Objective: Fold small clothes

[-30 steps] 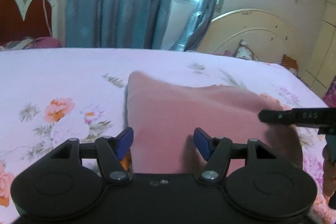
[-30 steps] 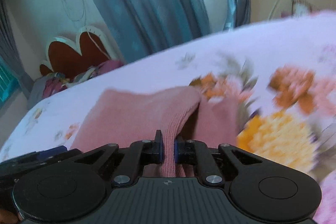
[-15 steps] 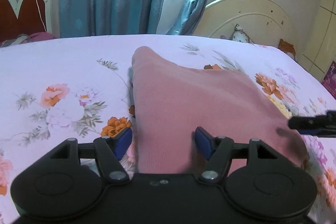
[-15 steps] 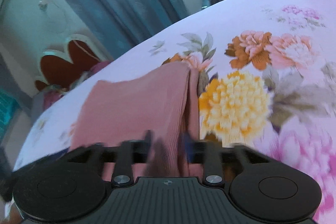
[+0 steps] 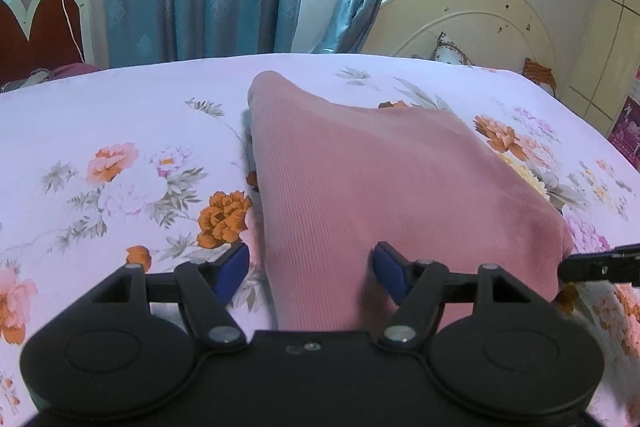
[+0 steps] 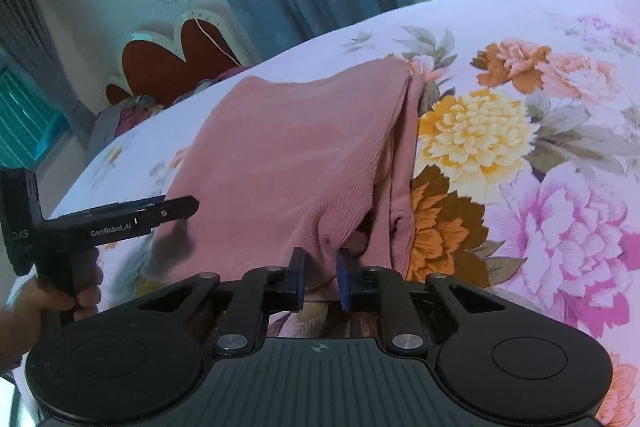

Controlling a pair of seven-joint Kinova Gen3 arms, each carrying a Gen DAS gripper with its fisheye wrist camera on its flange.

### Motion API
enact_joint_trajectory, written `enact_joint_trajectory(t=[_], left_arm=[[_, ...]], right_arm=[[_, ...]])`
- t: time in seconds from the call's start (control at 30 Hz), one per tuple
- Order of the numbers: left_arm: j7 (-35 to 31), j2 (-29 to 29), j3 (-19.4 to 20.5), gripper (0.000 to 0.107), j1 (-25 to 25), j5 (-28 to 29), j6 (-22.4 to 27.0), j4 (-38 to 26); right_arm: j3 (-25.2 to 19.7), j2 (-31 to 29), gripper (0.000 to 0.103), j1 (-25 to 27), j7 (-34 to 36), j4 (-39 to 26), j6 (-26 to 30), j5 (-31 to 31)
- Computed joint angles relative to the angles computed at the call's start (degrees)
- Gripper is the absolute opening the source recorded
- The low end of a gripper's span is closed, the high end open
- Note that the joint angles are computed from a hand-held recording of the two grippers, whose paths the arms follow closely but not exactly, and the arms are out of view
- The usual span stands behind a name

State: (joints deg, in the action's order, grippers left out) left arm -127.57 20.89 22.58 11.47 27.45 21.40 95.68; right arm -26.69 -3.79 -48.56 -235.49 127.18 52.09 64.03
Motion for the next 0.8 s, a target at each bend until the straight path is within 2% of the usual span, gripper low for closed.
enact_joint_trajectory(t=[0.03,0.1,0.17,0.3,0.33,0.43,0.47,0.57,0.67,0.73,0.8], left_arm=[[0.04,-0.07,-0.05,0.068,0.07,-0.01,-0.08,0.11],[-0.12,-0.17,-0.06,0.068,0.11,-0.13,-0.23,0.33],[-0.13,-0.2,-0.15,0.069,0.25,-0.32,-0.4,0.5],[0.92,-0.13,-0.7,0.069,0.94,-0.85,-0.65,0.48],[1.13,-0.06,-0.77,0.069,1.06,-1.03,-0.67,0.46],[2.16,-0.08,-1.34,0.069,1.95,-2.14,-1.03,0.46],[2.25,-0.1,-1.24,0.069,1.9,-2.33,-1.14,0.52],[2.19,-0.12,-1.06,0.07,2.01,-3.24,-1.43,0.65],[2.92,0.4,-1.38,0.075,2.44,-4.05,-0.7,-0.02],[3.78,0.53,-1.93,0.075,3.02,-4.76,-0.22,-0.43],[3.65,0.25,-1.91,0.073,2.88,-5.3,0.46,-0.79]], right_arm=[[-0.13,0.29,0.018,-0.95,-0.62,-0.18,1.95,0.38],[-2.62,1.34,0.018,0.33,0.94,-1.18,6.05,-0.17],[-3.84,1.32,0.018,2.04,2.9,-1.32,6.79,-1.19],[3.52,-0.7,0.018,-0.97,2.03,1.78,-0.86,1.05],[4.35,-1.24,0.018,-0.32,2.78,2.16,-3.19,1.11],[3.24,-2.62,0.017,4.24,9.13,1.78,-8.91,-1.58],[3.21,-2.99,0.003,4.15,11.46,1.45,-9.2,-2.61],[3.38,-4.99,0.003,2.0,18.45,-0.04,-5.6,-8.44],[7.22,-4.34,0.003,-0.41,25.44,-1.58,-3.53,-14.99],[6.33,-3.18,0.004,1.93,28.68,-2.73,-4.95,-16.95],[1.69,-3.54,0.004,6.78,28.19,-3.46,-3.79,-16.7]])
